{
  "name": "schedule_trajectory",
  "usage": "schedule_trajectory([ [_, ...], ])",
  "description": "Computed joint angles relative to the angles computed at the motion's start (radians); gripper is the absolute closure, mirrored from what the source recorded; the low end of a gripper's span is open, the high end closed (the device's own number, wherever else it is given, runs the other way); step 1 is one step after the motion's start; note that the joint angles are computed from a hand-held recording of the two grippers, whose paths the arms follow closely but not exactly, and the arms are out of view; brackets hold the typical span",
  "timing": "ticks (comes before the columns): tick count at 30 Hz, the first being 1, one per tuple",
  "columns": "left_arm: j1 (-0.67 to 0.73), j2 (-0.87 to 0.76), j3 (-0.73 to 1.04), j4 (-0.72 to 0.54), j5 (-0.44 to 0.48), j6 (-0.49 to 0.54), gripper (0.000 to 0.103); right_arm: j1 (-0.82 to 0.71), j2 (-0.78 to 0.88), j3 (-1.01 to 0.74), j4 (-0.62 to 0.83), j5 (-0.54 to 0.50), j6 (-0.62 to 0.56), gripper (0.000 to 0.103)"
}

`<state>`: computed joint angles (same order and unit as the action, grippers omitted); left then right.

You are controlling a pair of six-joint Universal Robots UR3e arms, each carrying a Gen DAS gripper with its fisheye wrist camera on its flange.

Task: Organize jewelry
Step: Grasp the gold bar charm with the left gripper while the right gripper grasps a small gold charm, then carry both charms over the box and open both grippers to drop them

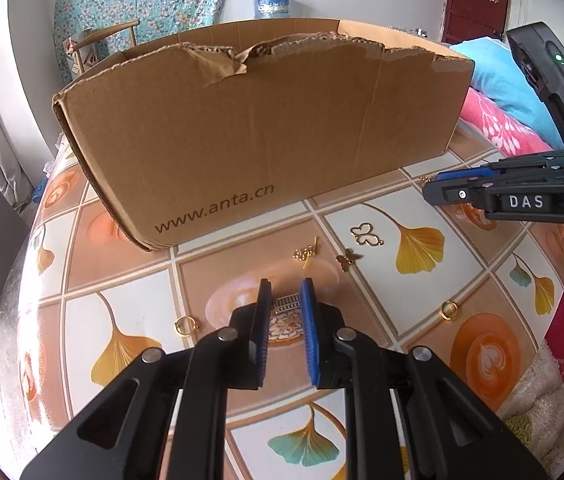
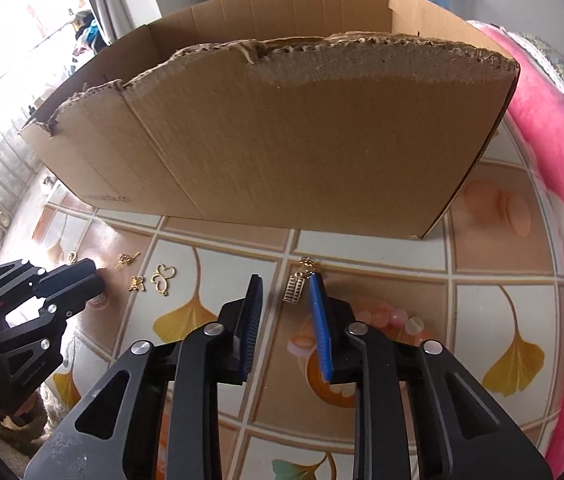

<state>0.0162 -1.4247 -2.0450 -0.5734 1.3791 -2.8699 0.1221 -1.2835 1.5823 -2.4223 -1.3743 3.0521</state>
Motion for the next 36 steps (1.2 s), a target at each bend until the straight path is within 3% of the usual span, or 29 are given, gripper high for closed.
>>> schedule_trajectory([
  [8,0.017,0.015,-0.021,0.011,-0.021,0.007,0.089,0.050,0.089,-0.147,0.070,-0.087,0.008,0.087],
  [11,0.020,0.019,-0.027,0.015,-0.025,0.009,0.089,0.060,0.105,-0.177,0.093,-0.097,0.005,0.098],
  [16,0.029,0.027,-0.035,0.019,-0.036,0.016,0.089,0.072,0.121,-0.198,0.094,-0.097,0.010,0.102],
  [36,0.093,0.113,-0.067,-0.031,-0.108,0.055,0.089,-0.028,-0.107,0.041,0.024,0.067,-0.033,0.103],
])
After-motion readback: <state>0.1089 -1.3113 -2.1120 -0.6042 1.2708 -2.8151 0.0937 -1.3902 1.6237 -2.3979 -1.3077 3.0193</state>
